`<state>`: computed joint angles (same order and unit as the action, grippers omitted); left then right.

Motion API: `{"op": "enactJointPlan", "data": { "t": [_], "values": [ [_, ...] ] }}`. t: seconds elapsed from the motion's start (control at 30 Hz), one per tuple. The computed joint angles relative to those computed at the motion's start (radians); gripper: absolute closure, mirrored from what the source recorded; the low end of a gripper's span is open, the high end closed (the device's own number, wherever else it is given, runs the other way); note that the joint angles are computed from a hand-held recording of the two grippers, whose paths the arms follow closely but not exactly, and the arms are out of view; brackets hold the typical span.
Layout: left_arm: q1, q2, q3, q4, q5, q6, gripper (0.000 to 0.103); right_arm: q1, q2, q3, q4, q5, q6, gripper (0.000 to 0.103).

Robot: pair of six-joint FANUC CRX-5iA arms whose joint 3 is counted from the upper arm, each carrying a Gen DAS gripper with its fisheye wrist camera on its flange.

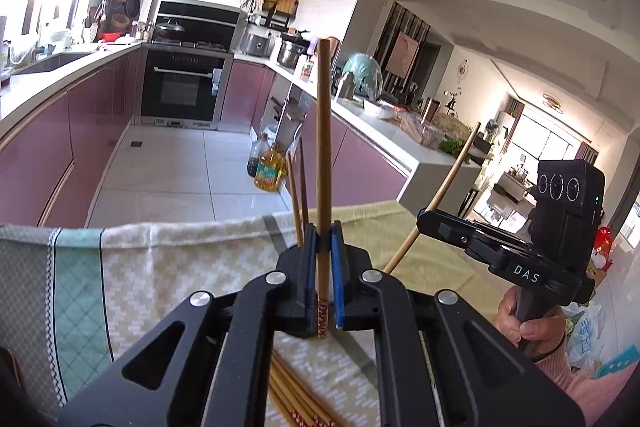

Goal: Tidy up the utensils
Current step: 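Raise the left gripper's chopstick upright above the holder while the right gripper raises its chopstick, then drop the left gripper's chopstick into the holder while the right gripper drops its chopstick in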

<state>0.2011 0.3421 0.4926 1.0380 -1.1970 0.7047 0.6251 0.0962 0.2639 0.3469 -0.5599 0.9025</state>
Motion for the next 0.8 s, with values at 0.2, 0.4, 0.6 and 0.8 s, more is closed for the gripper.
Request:
{"op": "enactJointPlan", "data": {
  "t": [0.2, 0.4, 0.6, 0.8],
  "values": [
    [-0.03, 0.032, 0.079, -0.011, 0.043, 0.025, 0.095, -0.032, 0.031, 0.046, 0.007, 0.016, -0.002, 0.097],
    [-0.06, 0.059, 0.136, -0.092, 0.056, 0.054, 0.095, -0.043, 0.09, 0.13, -0.054, -0.058, 0.066, 0.097],
    [-0.081, 0.096, 0.189, -0.207, -0.019, 0.072, 0.095, -0.052, 0.159, 0.243, -0.157, -0.206, 0.17, 0.097],
    [-0.093, 0.163, 0.286, -0.294, -0.108, 0.108, 0.095, -0.061, 0.234, 0.366, -0.225, -0.359, 0.237, 0.097]
  ]
}}
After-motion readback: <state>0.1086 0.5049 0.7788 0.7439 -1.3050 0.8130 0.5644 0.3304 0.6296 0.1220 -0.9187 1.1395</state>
